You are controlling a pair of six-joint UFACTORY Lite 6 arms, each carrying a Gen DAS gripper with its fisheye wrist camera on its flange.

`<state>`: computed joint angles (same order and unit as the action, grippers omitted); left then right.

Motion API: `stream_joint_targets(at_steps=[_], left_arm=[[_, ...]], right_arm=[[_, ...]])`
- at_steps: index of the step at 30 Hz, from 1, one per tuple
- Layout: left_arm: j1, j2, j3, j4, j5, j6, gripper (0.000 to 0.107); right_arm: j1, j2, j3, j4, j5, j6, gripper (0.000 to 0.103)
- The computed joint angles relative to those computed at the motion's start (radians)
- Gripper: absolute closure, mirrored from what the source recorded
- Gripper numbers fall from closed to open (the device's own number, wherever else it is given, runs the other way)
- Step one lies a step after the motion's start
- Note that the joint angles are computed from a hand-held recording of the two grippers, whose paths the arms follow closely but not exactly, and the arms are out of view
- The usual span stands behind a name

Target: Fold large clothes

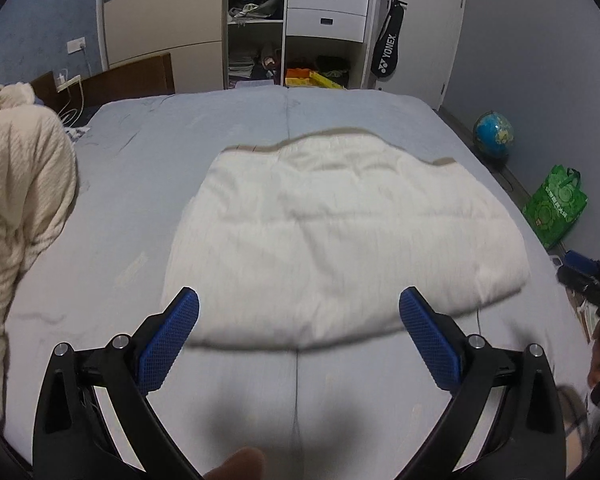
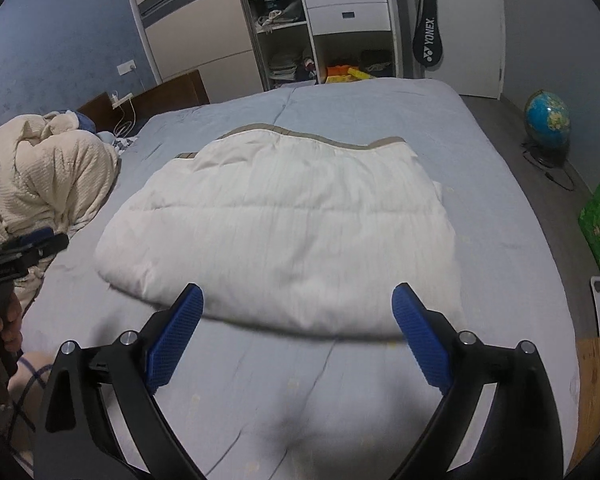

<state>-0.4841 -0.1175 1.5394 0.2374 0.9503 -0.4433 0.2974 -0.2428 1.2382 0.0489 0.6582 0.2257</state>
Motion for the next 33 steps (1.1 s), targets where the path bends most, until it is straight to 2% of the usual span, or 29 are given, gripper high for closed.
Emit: stream_joint_targets(at_steps=[6, 13, 20, 26, 33], left_arm=[[-0.025, -0.240, -0.283, 0.018, -0.028, -0.100, 0.010], [-0.101, -0.382, -0.457, 0.064, -0.061, -0.195, 0.010], [-0.176, -0.423, -0.491, 0.149, -0.066, -0.274, 0.010], [-0.228, -0.416, -0.493, 0.205, -0.049, -0.315, 0.010], [-0.226, -0.416, -0.500, 0.196, -0.053, -0.310, 0.010]], right_arm=[[0.117, -0.202, -0.178, -0.179, 0.033, 0.208, 0.011], [0.289, -0.338, -0.318, -0.429, 0.087, 0.519, 0.011], [0.403, -0.369, -0.350, -0.596, 0.139, 0.685, 0.008], [0.419, -0.375, -0.358, -0.625, 0.153, 0.713, 0.008], [0.450, -0.360, -0.361, -0.657, 0.165, 0.744, 0.008]])
